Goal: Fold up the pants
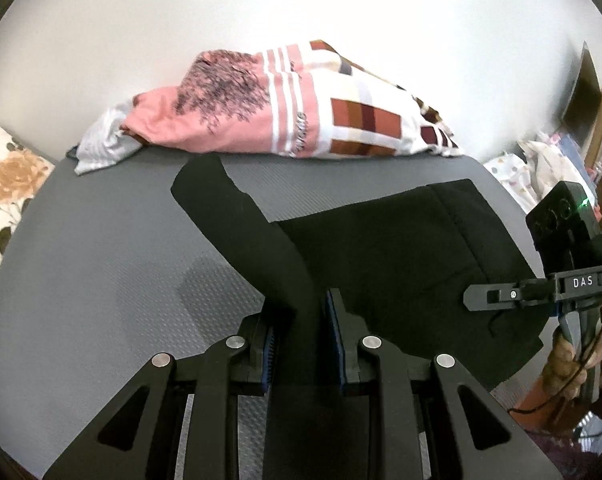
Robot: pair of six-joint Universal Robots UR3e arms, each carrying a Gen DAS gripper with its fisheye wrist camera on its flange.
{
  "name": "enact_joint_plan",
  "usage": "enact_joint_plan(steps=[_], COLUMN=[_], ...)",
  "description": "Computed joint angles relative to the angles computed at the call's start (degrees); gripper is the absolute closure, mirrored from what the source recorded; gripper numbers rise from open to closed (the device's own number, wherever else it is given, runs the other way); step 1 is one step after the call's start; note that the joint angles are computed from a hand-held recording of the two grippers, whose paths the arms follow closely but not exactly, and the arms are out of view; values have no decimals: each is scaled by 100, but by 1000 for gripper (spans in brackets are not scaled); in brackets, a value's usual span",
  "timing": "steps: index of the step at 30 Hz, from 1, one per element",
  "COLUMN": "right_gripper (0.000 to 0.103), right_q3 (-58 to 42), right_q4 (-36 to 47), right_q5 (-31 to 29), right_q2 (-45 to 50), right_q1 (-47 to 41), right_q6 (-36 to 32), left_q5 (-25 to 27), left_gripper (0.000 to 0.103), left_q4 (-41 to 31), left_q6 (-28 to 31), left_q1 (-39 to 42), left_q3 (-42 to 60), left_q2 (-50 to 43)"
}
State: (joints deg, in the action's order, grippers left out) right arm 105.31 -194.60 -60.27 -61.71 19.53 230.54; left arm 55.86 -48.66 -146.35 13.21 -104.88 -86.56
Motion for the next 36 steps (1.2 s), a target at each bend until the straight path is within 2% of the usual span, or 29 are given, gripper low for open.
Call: enact_joint_plan(steps=[16, 36], right_gripper=[78, 77], right_q3=[-2621, -5998], right_q4=[1006, 2409], right_q5=[30, 39], right_q2=[1244, 3079], right_q1=[76, 153], right_q6=[39, 177], left_q5=[-71, 107], left_gripper=[80, 80], left_q4=[591, 578], left_q6=[-357, -567], left_q1=[244, 270], left_q3=[1334, 3598], left_q2=[-1103, -2892])
